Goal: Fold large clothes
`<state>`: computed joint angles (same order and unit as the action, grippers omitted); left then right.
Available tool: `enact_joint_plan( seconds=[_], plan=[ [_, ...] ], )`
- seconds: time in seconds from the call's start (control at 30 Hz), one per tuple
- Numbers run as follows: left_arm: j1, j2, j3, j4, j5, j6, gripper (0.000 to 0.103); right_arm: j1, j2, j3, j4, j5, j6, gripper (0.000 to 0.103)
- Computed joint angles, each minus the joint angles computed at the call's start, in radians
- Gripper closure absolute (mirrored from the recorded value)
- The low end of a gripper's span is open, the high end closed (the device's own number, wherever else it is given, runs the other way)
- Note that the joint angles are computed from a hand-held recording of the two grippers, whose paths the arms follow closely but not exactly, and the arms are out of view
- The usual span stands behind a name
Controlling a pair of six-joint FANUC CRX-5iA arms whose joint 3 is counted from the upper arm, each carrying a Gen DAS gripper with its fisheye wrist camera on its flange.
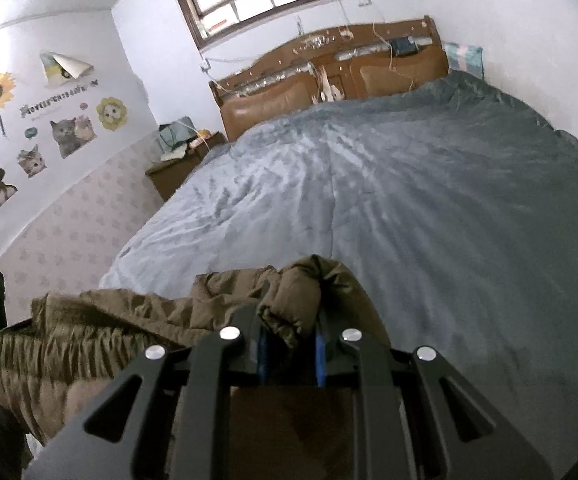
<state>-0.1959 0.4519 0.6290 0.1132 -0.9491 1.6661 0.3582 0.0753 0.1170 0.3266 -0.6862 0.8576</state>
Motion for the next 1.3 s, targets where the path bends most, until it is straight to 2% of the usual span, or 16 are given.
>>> enact_joint_plan(
  seconds=[0.27,0.33,0.4,0.43,0.5,0.57,0.63,0.7,0.83,0.97,1.03,1.07,1.1,1.17,1.2,1.3],
  plan=[
    [-0.001,0.251,0.288,-0.071,-0.193,0.066,0.067,-0.054,0.194,0.158,-0.135,-0.115,0.153,0.084],
    [0.0,0.266,0.296,-0.082,-0.212,0.071,0.065,-0.055,0.187,0.145,-0.153,-0.102,0.165,0.076],
    [0.005,0.251,0.266,-0.068,-0.189,0.072,0.058,-0.058,0.176,0.142,-0.175,-0.1,0.177,0.059],
    [0.01,0.244,0.255,-0.052,-0.179,0.071,0.053,-0.065,0.166,0.151,-0.212,-0.103,0.204,0.052],
    [0.021,0.209,0.207,-0.015,-0.124,0.076,0.021,-0.072,0.148,0.16,-0.257,-0.11,0.23,0.03],
    [0.029,0.175,0.169,0.019,-0.063,0.082,0.003,-0.083,0.119,0.163,-0.312,-0.092,0.252,0.021],
    [0.029,0.16,0.166,0.027,-0.05,0.075,0.003,-0.085,0.098,0.156,-0.313,-0.065,0.237,0.016],
    [0.015,0.174,0.235,-0.042,-0.105,0.087,0.003,-0.083,0.102,0.17,-0.288,-0.075,0.23,0.016],
    [-0.003,0.152,0.214,-0.124,-0.158,0.054,0.003,-0.049,0.138,0.17,-0.113,-0.173,0.213,0.016],
    [-0.014,0.162,0.185,-0.149,-0.203,0.001,0.003,-0.037,0.182,0.169,-0.097,-0.259,0.278,0.016],
    [-0.039,0.171,0.182,-0.221,-0.218,-0.008,0.005,-0.035,0.205,0.162,-0.105,-0.259,0.298,0.017],
    [-0.044,0.188,0.198,-0.233,-0.227,-0.017,0.013,-0.036,0.223,0.172,-0.115,-0.266,0.308,0.024],
    [-0.049,0.202,0.21,-0.24,-0.236,-0.025,0.026,-0.038,0.233,0.179,-0.129,-0.269,0.317,0.048],
    [-0.058,0.237,0.253,-0.257,-0.264,-0.027,0.05,-0.037,0.255,0.197,-0.135,-0.277,0.324,0.072],
    [-0.065,0.249,0.276,-0.279,-0.273,-0.019,0.057,-0.028,0.259,0.189,-0.097,-0.268,0.304,0.083],
    [-0.071,0.262,0.323,-0.337,-0.271,0.025,0.086,-0.004,0.241,0.122,0.071,-0.199,0.199,0.091]
  ],
)
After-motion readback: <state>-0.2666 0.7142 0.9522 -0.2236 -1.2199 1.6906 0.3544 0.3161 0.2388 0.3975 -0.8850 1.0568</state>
